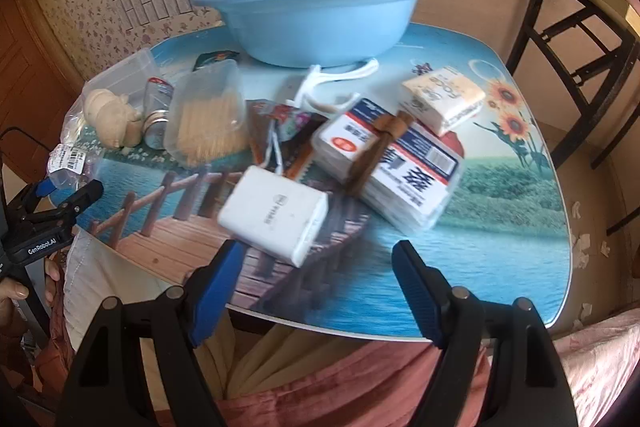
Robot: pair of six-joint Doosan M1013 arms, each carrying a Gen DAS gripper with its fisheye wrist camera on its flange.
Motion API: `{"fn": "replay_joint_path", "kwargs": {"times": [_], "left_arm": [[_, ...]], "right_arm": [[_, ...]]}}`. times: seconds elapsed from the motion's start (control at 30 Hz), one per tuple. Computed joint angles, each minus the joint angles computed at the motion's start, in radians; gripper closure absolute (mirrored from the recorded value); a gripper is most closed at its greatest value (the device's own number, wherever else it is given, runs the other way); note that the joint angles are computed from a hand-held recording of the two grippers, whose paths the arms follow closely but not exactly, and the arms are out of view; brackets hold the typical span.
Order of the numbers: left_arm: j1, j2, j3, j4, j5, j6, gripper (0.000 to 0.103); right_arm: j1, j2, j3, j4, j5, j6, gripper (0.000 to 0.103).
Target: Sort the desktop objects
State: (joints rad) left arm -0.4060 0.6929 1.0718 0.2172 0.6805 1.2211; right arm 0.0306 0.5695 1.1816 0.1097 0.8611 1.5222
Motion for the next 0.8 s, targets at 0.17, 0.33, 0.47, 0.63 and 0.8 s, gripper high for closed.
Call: {"fn": "replay_joint_path", "kwargs": {"times": [0.17, 0.33, 0.47, 0.63, 0.8], "left_arm": [[-0.001, 0.002, -0.003, -0.007, -0.003, 0.010, 0.000], [-0.002, -0.001, 0.006, 0.003, -0.016, -0.002, 0.000], [-0.002, 0.001, 0.002, 0.004, -0.013, -0.004, 0.000], [-0.002, 0.001, 0.003, 0.004, -0.015, -0.003, 0.000], [-0.003, 0.000, 0.003, 0.005, -0.015, -0.005, 0.000]], "right_arm": [[0.013, 0.013, -0.017, -0.019, -0.014, -0.006, 0.025], [-0.006, 0.007, -0.008, -0.015, -0.005, 0.025, 0.025], [-0.016, -0.005, 0.012, -0.031, -0.017, 0.056, 0.025], [-0.014, -0.004, 0.014, 0.011, -0.030, 0.003, 0.025], [-0.006, 0.004, 0.001, 0.051, -0.040, -0.053, 0.025]]}}
